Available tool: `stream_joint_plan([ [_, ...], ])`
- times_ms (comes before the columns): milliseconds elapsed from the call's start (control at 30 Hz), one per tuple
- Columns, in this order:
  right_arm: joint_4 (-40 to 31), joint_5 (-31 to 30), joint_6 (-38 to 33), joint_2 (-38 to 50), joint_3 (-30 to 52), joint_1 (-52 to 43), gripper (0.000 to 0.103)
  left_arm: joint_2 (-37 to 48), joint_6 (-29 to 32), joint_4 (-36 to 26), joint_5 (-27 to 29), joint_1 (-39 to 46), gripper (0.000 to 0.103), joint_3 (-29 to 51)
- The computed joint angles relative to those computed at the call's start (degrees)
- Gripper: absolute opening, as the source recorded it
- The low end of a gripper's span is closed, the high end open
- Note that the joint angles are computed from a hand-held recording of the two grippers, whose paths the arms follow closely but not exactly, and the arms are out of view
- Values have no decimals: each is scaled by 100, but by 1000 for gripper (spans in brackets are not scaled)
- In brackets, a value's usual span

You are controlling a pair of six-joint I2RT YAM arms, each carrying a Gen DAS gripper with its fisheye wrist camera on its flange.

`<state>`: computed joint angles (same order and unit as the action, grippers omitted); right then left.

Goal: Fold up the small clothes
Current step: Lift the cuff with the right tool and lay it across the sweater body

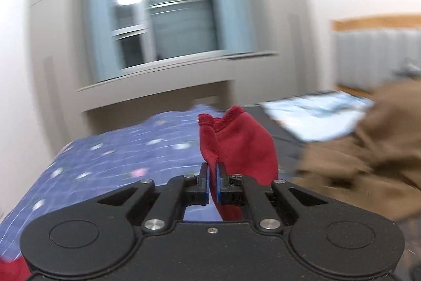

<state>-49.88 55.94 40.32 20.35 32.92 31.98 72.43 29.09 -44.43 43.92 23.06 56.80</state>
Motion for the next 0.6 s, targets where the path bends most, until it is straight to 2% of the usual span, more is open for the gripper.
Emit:
stream_joint_plan([
  [100, 1177, 221, -6, 1471, 40, 921, 4, 398, 309, -326, 283, 542, 102, 478],
  [200, 2412, 108, -247, 2905, 155, 1440, 4, 719, 613, -569, 418, 974, 102, 802],
  [300, 3259, -49, -249, 4210, 378, 1923, 4, 1114, 921, -778, 550, 1344, 102, 1065],
  [467, 3687, -511, -142, 6233, 1144, 2534, 4, 1874, 1378, -1040, 618, 1799, 102, 1362],
  [600, 3635, -874, -276, 7072, 1532, 2805, 4, 2391, 1683, -1192, 596, 2000, 102, 1513],
])
